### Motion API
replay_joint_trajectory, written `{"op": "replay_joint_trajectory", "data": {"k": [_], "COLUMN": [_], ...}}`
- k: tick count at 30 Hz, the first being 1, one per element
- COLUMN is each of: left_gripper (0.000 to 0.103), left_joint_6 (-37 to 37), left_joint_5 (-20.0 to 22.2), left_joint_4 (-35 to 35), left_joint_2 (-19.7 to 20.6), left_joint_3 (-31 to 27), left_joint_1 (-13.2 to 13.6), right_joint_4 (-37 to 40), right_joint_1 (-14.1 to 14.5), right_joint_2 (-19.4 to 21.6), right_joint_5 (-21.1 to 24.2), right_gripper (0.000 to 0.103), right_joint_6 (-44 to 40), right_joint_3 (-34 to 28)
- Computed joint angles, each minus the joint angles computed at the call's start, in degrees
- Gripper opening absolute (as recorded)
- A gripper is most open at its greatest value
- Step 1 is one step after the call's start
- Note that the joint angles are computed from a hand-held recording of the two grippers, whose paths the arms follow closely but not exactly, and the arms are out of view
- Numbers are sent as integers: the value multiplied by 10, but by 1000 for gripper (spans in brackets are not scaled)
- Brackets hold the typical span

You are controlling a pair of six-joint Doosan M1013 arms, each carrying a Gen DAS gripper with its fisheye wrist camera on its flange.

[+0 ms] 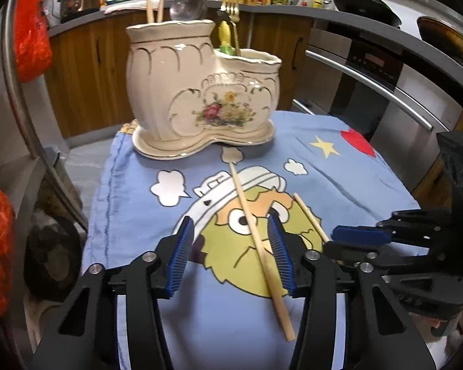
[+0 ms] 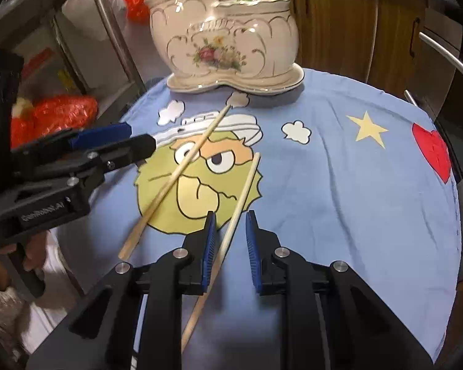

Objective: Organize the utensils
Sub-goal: 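Open both tools and move them back over the last two chopsticks, then grasp a wooden chopstick with the right tool while the left tool grasps the other chopstick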

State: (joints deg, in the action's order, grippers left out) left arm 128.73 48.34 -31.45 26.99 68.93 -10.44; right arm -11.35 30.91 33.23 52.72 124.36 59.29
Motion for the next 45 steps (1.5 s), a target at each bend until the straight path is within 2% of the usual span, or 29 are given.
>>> {"op": "replay_joint_trajectory", "data": {"k": [2, 4, 6, 9, 14, 18, 20, 22, 23, 24, 25, 33, 39, 45], "left_gripper": [48, 46, 45, 43, 39, 29, 25, 21, 19, 12, 9, 6, 6, 6], "left_joint_6": [1, -2, -7, -3, 13, 1, -24, -21, -15, -12, -13, -41, -27, -3], "left_joint_5": [6, 14, 18, 24, 28, 19, 19, -4, -24, -29, -32, -64, -72, -91], "left_joint_4": [5, 7, 11, 3, 4, 43, 76, 96, 106, 107, 108, 128, 122, 72], "left_joint_2": [1, 4, 6, 7, 6, 9, 14, 11, 9, 8, 9, 5, -4, -14], "left_joint_3": [-1, -5, -7, -7, -4, -5, -9, 0, 8, 9, 9, 21, 33, 42], "left_joint_1": [-2, -2, -3, -2, -9, -22, -30, -38, -42, -44, -46, -53, -50, -33], "right_joint_4": [-31, -61, -60, -55, -94, -112, -130, -164, -173, -188, -201, -284, -314, -307], "right_joint_1": [6, 10, 7, 2, 0, 2, 2, 6, 9, 13, 17, 43, 52, 49], "right_joint_2": [6, 9, 10, 5, -9, -5, -12, -17, -17, -17, -18, -36, -48, -50], "right_joint_5": [10, 13, 8, -7, -44, -27, -46, -52, -46, -33, -25, 38, 37, 17], "right_gripper": [16, 8, 5, 5, 5, 5, 5, 5, 5, 5, 5, 5, 5, 5], "right_joint_6": [3, 16, 20, 45, 103, 117, 153, 202, 213, 219, 226, 271, 294, 309], "right_joint_3": [-8, -10, -9, -1, 18, 11, 21, 25, 22, 17, 15, 3, 10, 16]}}
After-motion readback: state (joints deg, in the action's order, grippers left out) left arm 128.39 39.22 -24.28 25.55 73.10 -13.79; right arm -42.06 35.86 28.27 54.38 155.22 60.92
